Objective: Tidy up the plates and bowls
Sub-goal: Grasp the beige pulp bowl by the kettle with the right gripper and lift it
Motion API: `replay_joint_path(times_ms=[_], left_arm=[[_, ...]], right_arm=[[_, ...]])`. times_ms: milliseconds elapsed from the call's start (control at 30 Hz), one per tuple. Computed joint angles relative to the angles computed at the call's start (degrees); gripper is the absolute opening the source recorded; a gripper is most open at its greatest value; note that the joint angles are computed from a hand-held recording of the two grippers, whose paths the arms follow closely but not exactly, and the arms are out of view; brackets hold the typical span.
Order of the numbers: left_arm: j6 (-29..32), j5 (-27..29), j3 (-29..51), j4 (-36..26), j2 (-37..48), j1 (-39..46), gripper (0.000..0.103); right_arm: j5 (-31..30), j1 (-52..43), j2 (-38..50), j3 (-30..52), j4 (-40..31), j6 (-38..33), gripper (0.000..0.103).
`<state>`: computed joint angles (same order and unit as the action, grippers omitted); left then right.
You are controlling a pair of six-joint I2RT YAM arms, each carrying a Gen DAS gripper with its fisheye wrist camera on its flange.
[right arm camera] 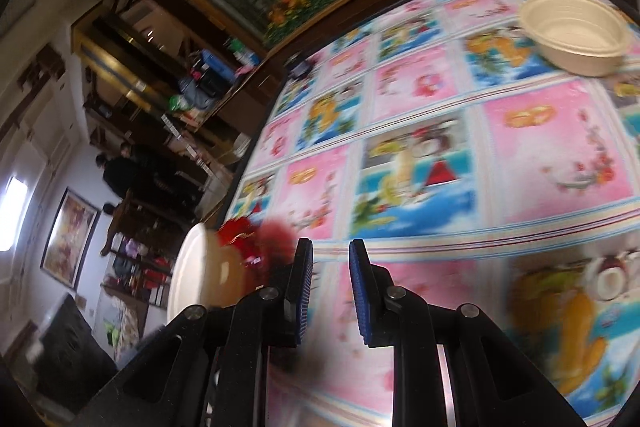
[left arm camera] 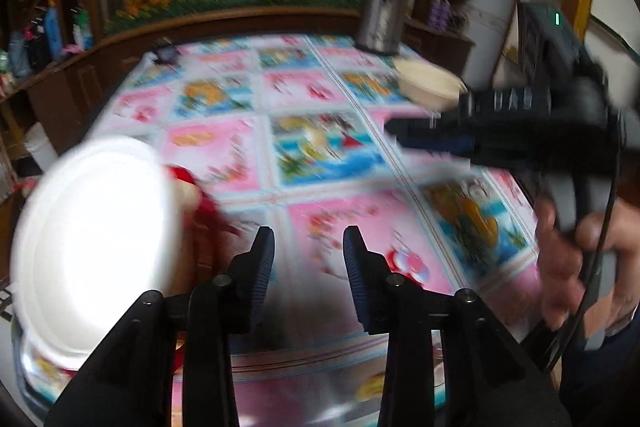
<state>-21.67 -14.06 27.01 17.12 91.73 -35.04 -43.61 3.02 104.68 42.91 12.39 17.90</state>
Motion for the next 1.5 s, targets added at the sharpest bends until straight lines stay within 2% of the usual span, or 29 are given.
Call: replay_joint_path(times_ms=[100,233,300,367,433,500,600,700,800,867,967,1033,1100,1200,1267,1367,1500], left_arm=[[0.27,1.51,2.65,-0.55,4.21,-2.00,0.033],[0.69,1.32,3.44,-1.14,4.63,-3.19,0.033],[0.62,1.56,3.17,-1.26,4.19,-2.98,0.033],[0.57,1.60,2.59,-1.40,3.44,-2.55,0.033],[0.46,1.65,2.75,-1.60,3.56,-2.20,0.033],[0.71,2.03,2.92,-1.68,3.91,-1.71,0.033],[1.12,2.44,3.21,-1.69,4.28,-1.21,0.033],[1.07,3.01,3.34,-1.59,4.43,-0.86,0.033],[1.07,3.47,3.64,-1.44,4.79,-0.47,0.033],[0.97,3.66,3.83,-1.55,4.91,-0.29,0.033],[1.03,3.60,3.85,-1.73,4.73,-0.24,0.033],[0.94,3.44,4.01,-2.05,4.69,-0.24,0.033],[0.86,3.66,3.92,-2.16,4.29,-0.22,0.033],[0.64,3.83,3.60,-2.20,3.54,-0.44,0.033],[0.54,3.93,3.88,-2.47,3.58,-0.49,0.033],[0.21,5.12,4.91,-3.34,3.98,-0.33,0.033],[-0.90,7.99,7.04,-4.89,4.39,0.05,0.033]], right_arm=[[0.84,-4.78,1.09,2.61,-2.62,-2.24,0.021],[7.10,-9.87,3.28,9.94,-6.14,-4.77,0.021],[11.63,-11.32,6.64,15.77,-7.43,-5.05,0.022],[13.32,-12.00,11.07,21.43,-8.16,-5.85,0.022],[17.42,-11.72,16.43,28.53,-11.33,-6.98,0.022],[17.91,-12.04,21.32,34.35,-12.75,-7.33,0.022],[22.73,-11.30,25.97,40.31,-16.24,-9.13,0.022],[22.55,-11.20,28.34,43.27,-19.43,-8.52,0.022],[12.24,-12.11,28.61,43.10,-23.07,-6.39,0.022],[2.59,-12.00,28.11,41.83,-26.45,-6.42,0.022],[-12.25,-10.71,26.30,38.74,-33.37,-11.10,0.023],[-17.89,-10.49,22.52,34.23,-33.16,-13.09,0.023],[-16.87,-11.51,16.24,28.00,-26.89,-11.66,0.025],[-7.53,-14.41,6.63,19.42,-16.45,-9.41,0.037],[-2.71,-16.45,3.32,16.05,-12.97,-8.73,0.038],[2.24,-19.28,2.11,12.88,-9.67,-9.90,0.038],[0.47,-23.11,6.54,12.47,-7.96,-9.77,0.038]])
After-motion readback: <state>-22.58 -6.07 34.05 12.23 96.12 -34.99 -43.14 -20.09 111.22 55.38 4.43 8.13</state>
